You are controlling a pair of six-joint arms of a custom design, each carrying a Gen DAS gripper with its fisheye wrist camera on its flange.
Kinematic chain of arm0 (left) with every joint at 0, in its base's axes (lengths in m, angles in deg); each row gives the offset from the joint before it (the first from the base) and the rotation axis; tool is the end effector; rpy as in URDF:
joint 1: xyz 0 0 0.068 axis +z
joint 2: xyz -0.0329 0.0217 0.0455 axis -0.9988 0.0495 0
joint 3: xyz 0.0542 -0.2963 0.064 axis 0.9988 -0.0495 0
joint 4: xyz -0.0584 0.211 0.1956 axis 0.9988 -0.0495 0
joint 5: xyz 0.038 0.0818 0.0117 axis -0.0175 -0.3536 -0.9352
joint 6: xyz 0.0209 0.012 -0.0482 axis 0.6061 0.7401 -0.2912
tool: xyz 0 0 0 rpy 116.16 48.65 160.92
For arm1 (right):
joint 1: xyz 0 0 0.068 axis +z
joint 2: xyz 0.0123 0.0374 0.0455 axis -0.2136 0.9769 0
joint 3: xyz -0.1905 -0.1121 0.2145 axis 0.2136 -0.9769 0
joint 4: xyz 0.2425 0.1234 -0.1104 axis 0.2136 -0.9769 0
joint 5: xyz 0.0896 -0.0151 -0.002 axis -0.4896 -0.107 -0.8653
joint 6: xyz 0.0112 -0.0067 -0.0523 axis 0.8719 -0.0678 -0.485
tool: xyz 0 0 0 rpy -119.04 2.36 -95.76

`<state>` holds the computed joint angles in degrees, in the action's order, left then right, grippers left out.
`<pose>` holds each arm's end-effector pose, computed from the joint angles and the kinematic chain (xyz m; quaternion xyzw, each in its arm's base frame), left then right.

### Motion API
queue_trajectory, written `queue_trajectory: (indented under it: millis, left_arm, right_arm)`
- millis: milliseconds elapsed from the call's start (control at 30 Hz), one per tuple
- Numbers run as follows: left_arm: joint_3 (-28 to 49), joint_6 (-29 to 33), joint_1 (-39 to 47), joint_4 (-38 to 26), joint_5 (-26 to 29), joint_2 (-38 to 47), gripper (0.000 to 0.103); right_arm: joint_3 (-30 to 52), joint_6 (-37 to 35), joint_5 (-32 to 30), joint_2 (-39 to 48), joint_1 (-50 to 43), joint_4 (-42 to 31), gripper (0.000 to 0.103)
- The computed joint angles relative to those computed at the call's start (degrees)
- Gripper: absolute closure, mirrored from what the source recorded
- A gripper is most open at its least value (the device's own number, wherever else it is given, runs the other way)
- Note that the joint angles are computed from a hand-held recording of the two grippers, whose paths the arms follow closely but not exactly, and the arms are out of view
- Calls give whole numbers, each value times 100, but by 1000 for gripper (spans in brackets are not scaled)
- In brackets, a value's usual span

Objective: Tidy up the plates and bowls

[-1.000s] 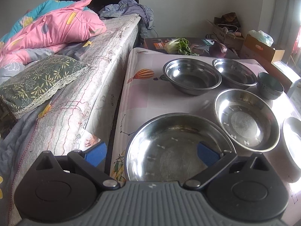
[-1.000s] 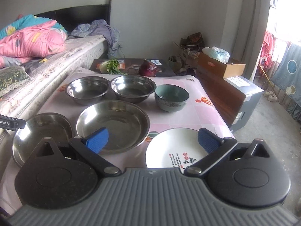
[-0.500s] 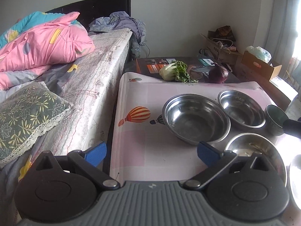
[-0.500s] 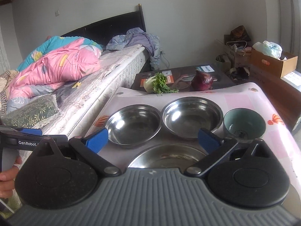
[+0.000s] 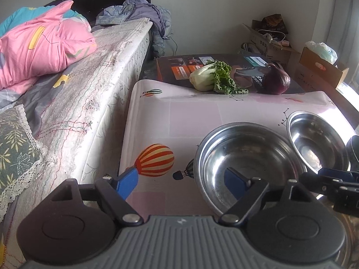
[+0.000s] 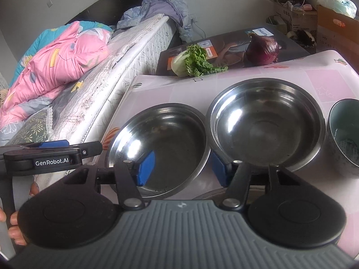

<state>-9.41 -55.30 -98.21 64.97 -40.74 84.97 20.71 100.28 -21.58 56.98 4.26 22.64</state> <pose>0.3024 -0.0553 0.1051 0.0328 0.9384 0.0023 0.3440 0.2972 0.0930 0.0863 0.0139 0.9180 0.1802 0.3529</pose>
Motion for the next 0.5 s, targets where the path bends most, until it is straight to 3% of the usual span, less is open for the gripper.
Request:
queue_trajectory:
  millis: [267,500]
  left_arm:
    - [628,-122,-196,-612,-236,787,55]
    - [380,-48,-24,-658,-96,572,59]
  right_arm:
    - [334,-151,82,480,109,-117,59]
    - [184,-357,-138,318,-22,-219,71]
